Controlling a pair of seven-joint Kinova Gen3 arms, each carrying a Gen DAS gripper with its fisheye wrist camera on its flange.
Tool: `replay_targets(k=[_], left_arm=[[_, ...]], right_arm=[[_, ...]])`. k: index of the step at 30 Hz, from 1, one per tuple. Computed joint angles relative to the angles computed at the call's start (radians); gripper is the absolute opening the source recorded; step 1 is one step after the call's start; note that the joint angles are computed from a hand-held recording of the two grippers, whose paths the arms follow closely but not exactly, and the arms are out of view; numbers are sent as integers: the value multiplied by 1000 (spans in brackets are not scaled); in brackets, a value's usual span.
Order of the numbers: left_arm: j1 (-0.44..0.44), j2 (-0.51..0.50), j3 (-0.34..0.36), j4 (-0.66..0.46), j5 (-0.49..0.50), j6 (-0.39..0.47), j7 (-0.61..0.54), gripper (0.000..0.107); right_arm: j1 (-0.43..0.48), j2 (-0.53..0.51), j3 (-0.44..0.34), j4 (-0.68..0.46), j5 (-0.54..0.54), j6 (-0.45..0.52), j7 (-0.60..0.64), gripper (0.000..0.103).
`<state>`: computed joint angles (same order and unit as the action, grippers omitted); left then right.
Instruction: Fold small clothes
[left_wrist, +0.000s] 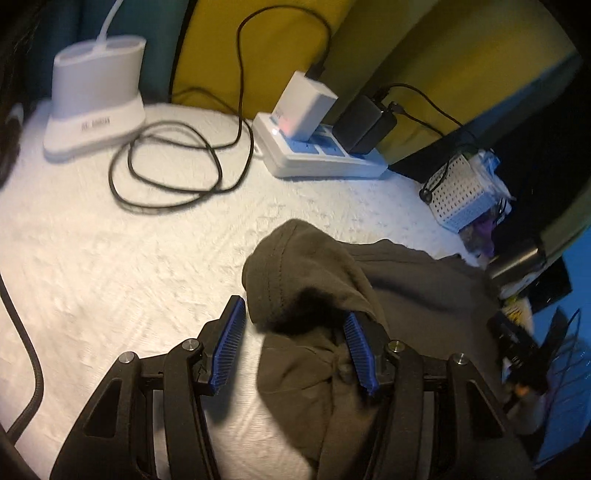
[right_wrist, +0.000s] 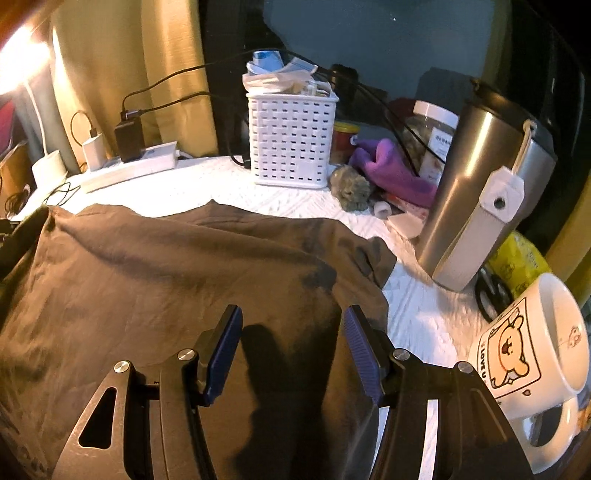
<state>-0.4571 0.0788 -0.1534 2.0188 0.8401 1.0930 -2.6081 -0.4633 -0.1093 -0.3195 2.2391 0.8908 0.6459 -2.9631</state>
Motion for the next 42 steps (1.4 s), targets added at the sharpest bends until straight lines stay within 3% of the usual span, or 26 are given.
replay_targets(k=[7, 15, 19, 22, 28, 30, 31, 33, 36, 37, 38, 40, 42], left_arm=[[-48, 8, -10, -1, 65, 57, 15, 54], [30, -130, -20, 21, -4, -75, 150, 54], [78, -120, -16, -2, -56, -94, 201, 54], [93, -120, -29, 2, -38, -100, 213, 54], [127, -231, -37, 52, -67, -272, 298, 54], [198, -233, -75, 48, -102, -291, 317, 58], [229, -224, -78, 36, -142, -290, 346, 66], [246, -181, -31, 18, -223, -290, 382, 69], [205, -150, 93, 50, -345, -395, 423, 68], [218, -140, 106, 59, -385, -427, 458, 57], [243, -134, 100, 65, -410, -443, 478, 26], [297, -140, 72, 86, -447, -501, 471, 11], [286, -150, 109, 104, -497, -558, 473, 9]], right_arm=[[25, 4, 34, -7, -93, -53, 95, 60], [55, -11, 25, 5, -111, -86, 106, 62], [78, -21, 34, 15, -152, -128, 141, 62], [95, -20, 43, 14, -201, -148, 186, 63], [110, -13, 31, 6, -236, -156, 232, 67], [111, -8, 36, 2, -252, -160, 255, 68], [111, -6, 43, 0, -270, -163, 275, 68], [114, -6, 46, -2, -284, -166, 290, 68], [117, -4, 45, -5, -294, -164, 304, 68], [118, -3, 44, -7, -296, -161, 306, 68], [118, -1, 41, -10, -293, -155, 306, 68], [115, 3, 34, -16, -284, -141, 296, 68], [109, 6, 32, -20, -277, -131, 290, 68]])
